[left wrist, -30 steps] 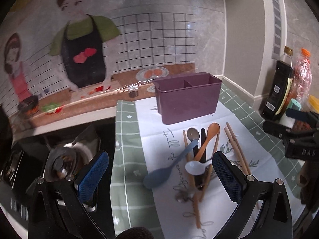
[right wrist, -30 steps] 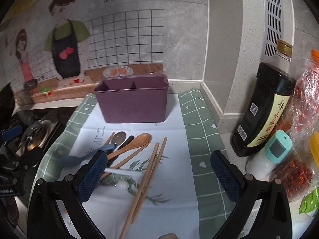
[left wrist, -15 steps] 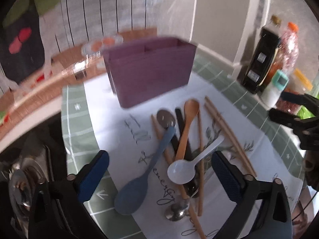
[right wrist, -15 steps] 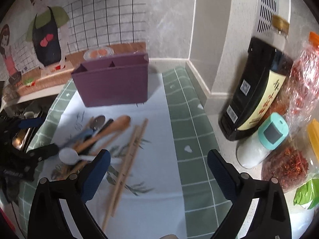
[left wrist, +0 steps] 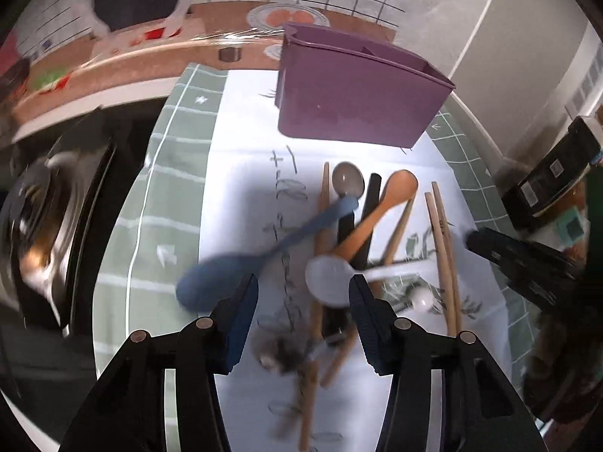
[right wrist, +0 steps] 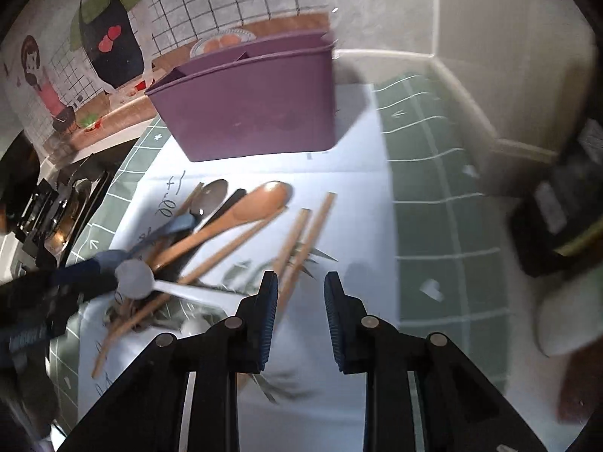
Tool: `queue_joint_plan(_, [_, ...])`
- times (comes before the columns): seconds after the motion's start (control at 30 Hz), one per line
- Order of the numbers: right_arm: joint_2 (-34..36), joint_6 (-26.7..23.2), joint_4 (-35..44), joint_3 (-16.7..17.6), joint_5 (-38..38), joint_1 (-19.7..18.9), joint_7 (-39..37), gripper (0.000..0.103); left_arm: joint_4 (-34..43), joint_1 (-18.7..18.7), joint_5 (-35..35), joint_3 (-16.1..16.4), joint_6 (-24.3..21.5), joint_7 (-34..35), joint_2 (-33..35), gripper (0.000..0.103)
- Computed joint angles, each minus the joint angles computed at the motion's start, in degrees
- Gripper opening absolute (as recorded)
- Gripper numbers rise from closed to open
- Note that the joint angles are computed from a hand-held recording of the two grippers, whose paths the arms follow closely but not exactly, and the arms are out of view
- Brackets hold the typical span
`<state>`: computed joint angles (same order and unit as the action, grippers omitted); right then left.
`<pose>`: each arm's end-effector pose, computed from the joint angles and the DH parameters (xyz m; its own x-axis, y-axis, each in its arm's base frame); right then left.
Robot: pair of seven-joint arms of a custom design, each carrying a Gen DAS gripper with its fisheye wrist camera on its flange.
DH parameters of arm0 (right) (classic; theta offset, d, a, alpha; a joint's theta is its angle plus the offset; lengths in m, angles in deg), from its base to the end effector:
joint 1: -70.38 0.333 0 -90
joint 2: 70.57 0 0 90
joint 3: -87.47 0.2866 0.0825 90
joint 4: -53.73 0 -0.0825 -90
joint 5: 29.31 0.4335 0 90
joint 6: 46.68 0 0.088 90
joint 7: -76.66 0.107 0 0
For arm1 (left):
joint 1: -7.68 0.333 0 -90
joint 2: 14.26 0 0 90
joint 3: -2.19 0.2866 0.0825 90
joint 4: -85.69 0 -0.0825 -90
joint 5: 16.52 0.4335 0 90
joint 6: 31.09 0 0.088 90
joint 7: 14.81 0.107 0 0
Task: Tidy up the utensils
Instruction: 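Move both grippers down toward the utensil pile on the tablecloth, then grasp a wooden chopstick with the right gripper while the left gripper grasps another chopstick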
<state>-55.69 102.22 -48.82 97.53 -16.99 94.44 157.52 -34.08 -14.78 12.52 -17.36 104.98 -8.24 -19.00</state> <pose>0.5917 0.3861 0.4190 0.5804 -0.8002 -0.1512 -0.7309 -0.4302 -0.5298 0.4535 -0.4048 0.4470 0.3416 -0.9165 0.2083 -0.7746 -0.4001 -0.4899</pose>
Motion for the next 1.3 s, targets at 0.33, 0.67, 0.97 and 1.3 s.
queue_joint_plan(0.33, [5.73, -4.71, 7.13, -1.94, -7.99, 2.55, 7.9, 0.023, -2.91, -1.18, 0.27, -2.11, -5.23, -5.39, -4.84, 0.072])
queue_joint_plan(0.67, [5.41, -7.13, 7.07, -1.61, -10.82, 2.59, 9.13, 0.011, -1.66, -1.22, -2.16, -2.14, -3.15, -4.44, -2.87, 0.072])
queue_joint_plan(0.97, [-2.22, -4.48, -2.48, -0.54, 0.79, -1.61, 1.26, 0.006, 9.61, -2.04, -10.47, 0.42, 1.24, 12.67, 7.55, 0.066])
queue_joint_plan(1.3, [-7.71, -1.8, -9.94, -1.82, 7.89, -4.21, -3.1, 0.007, 43.72, -5.23, -18.54, 4.52, -16.64, 32.01, 32.79, 0.035])
